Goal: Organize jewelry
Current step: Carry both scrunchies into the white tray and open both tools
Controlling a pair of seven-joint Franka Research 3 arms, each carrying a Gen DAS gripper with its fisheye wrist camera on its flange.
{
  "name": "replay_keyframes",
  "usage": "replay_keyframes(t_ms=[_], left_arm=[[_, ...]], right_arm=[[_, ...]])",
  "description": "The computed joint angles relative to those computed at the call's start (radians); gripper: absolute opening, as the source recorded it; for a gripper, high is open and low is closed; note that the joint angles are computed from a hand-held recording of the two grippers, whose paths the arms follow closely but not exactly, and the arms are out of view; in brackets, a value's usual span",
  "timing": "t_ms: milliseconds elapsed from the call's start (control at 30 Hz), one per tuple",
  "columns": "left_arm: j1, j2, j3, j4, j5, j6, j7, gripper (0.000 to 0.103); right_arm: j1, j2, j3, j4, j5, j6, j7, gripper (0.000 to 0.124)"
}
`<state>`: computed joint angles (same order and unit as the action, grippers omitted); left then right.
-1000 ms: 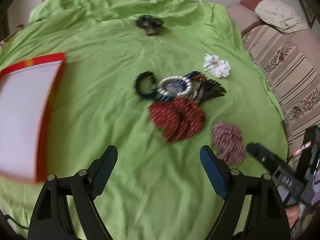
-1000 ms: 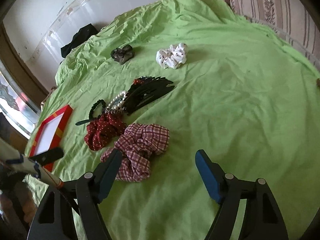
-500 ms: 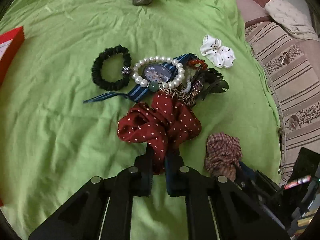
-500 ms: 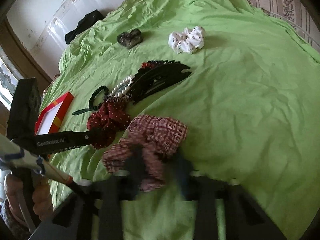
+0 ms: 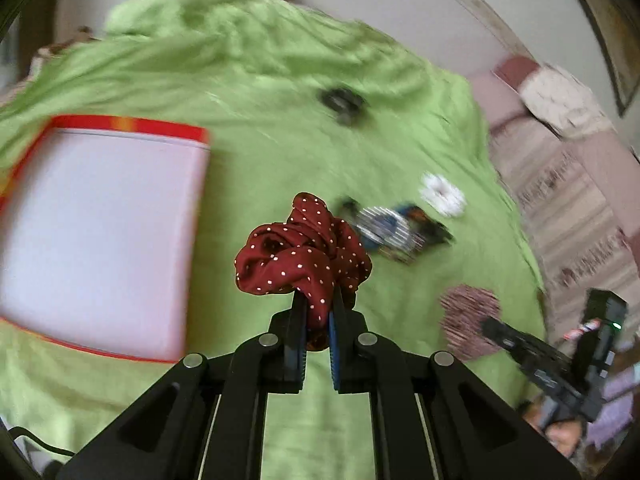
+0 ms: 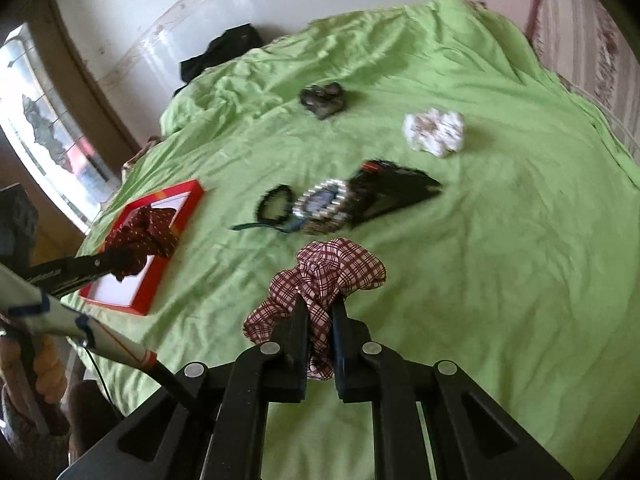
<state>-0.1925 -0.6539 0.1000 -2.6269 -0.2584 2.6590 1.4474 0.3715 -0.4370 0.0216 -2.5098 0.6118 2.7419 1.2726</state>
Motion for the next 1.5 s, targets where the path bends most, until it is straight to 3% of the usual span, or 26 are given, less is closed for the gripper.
replay_keyframes(t_ms=[167,367,533,733,800,933,1067,1233,1333,1500], left_arm=[[0.123,0.019,0.027,0.009,0.062,0.034,-0.025,0.008],[0.176,0.163,0.117,0.092,0.021,0.094,0.005,0.008],[0.223,0.300,0.152,0.191,-0.068,0.103,0.051,0.008],[0.232,0.431,0.212,0.290,-0.318,0.113,0.195,0.008],[0.240,0.468,0.222,0.319,-0.397,0.074,0.237,0.008],[0.304,0.502,0.165,0.330,-0.357,0.090,0.199,0.008],[0.358,0.519,0.124,0.333,-0.374,0.101,0.208,0.009],[0.410,0.523,0.075,0.338,-0.428,0.096,0.250,0.011],[0.425,0.513,0.058,0.333,-0.466,0.103,0.281,0.025],[0.415,0.482,0.056,0.311,-0.518,0.135,0.335,0.046]], right_arm=[[0.018,0.051,0.040,0.092,-0.042,-0.041,0.021,0.011],[0.047,0.222,0.090,0.296,-0.082,-0.094,0.077,0.011],[0.079,0.411,0.134,0.514,-0.126,-0.128,0.124,0.011],[0.140,0.675,0.165,0.833,-0.248,-0.179,0.182,0.011],[0.175,0.777,0.159,0.958,-0.313,-0.209,0.213,0.011],[0.239,0.935,0.123,1.151,-0.434,-0.260,0.270,0.011],[0.266,1.063,0.101,1.312,-0.469,-0.322,0.323,0.011],[0.286,1.098,0.074,1.349,-0.513,-0.334,0.371,0.016],[0.288,1.084,0.070,1.332,-0.526,-0.321,0.388,0.033],[0.276,1.017,0.077,1.250,-0.530,-0.275,0.398,0.043]])
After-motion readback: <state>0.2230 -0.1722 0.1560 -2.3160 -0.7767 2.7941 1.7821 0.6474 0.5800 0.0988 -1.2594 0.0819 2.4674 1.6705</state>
